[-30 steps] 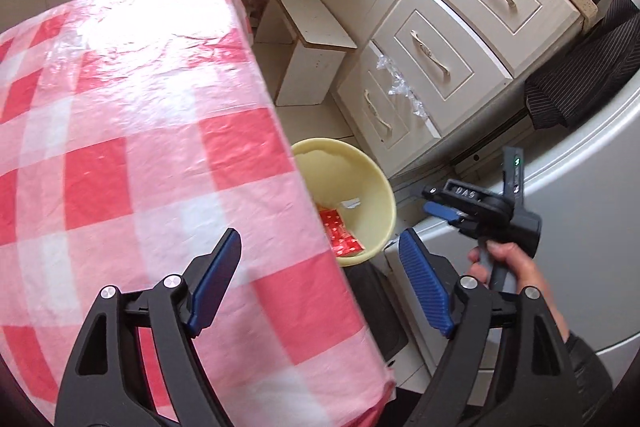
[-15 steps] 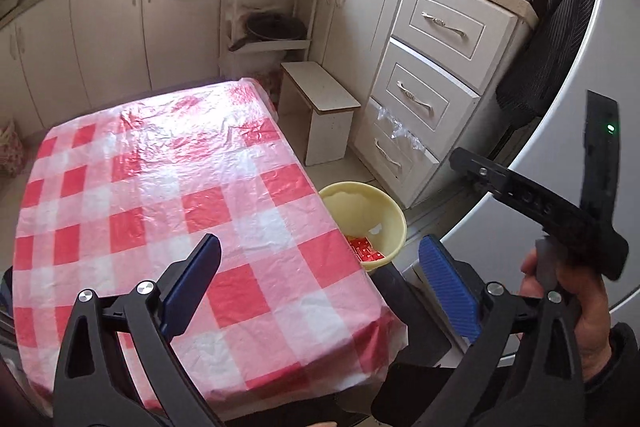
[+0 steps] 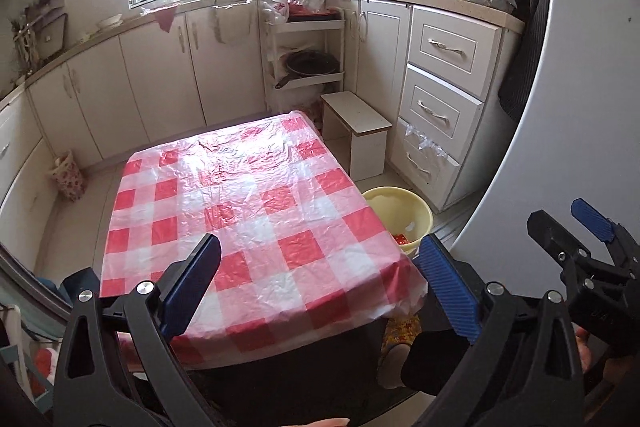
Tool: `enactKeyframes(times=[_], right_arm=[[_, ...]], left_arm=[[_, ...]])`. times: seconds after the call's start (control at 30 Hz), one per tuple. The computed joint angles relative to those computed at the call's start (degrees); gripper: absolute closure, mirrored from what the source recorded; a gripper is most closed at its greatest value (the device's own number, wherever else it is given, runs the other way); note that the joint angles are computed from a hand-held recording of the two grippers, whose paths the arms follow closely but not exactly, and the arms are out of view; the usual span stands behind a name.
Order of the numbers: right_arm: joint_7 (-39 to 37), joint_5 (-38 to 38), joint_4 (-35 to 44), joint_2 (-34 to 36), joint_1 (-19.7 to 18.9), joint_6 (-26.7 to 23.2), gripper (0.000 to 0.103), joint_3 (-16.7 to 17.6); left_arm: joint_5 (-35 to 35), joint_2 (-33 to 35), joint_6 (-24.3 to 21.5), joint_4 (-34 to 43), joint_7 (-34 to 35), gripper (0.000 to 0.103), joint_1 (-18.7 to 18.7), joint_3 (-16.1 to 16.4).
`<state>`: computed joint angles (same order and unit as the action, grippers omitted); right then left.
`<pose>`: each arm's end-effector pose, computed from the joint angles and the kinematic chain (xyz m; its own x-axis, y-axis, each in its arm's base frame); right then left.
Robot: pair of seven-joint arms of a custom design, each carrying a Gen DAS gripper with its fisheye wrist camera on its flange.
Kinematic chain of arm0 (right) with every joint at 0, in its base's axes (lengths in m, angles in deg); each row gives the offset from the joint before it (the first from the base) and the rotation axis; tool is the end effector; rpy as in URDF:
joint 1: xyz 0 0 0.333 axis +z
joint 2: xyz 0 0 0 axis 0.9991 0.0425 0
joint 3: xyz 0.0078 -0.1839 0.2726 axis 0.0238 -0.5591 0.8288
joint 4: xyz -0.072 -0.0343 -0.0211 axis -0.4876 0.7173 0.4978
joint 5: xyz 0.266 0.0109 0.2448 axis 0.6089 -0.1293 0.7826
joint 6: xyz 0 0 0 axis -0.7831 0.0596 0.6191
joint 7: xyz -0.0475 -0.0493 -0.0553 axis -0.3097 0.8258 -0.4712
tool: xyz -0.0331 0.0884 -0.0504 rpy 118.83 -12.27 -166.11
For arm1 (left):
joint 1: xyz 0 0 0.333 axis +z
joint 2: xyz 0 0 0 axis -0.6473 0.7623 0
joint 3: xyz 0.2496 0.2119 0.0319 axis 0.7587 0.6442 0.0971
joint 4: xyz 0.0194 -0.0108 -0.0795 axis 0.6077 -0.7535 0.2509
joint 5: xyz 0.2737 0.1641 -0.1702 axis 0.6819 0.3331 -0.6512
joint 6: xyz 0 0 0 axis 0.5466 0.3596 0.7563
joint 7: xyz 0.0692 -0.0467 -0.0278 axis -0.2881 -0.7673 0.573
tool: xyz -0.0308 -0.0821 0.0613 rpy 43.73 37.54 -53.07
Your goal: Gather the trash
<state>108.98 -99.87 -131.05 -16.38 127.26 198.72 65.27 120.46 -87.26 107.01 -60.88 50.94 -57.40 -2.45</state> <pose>0.4898 0.4637 0.5783 0.1437 -0.9767 -0.1597 -0.5254 0.0614 -0.8486 0.4619 -0.3193 0.6092 0.0413 -0.9990 0.0169 -0.6343 -0.0393 -0.7721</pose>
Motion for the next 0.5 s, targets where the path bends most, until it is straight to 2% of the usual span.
enactKeyframes(times=[0.07, 0.17, 0.3, 0.5], right_arm=[[0.83, -1.94, -0.96, -1.54, 1.45, -2.93, 0.007, 0.03], [0.66, -2.24, -1.10, -3.32, 3.02, -10.03, 0.007, 1.79], [1.31, -4.94, -2.53, -5.53, 3.44, -11.71, 0.007, 3.60], [0.59, -7.91, -2.73, -6.88, 4.48, -17.30, 0.007, 5.75]], left_arm=[[0.43, -2.49, -0.24, -1.85, -0.62, 0.008, -0.19, -0.47], [0.83, -6.11, -0.81, -4.39, -1.15, 0.008, 0.37, -1.94], [0.12, -11.01, -0.17, -8.05, -2.34, 0.008, 1.59, -4.36], [-2.80, -16.73, 1.11, -11.86, -2.05, 0.008, 4.20, -7.85]])
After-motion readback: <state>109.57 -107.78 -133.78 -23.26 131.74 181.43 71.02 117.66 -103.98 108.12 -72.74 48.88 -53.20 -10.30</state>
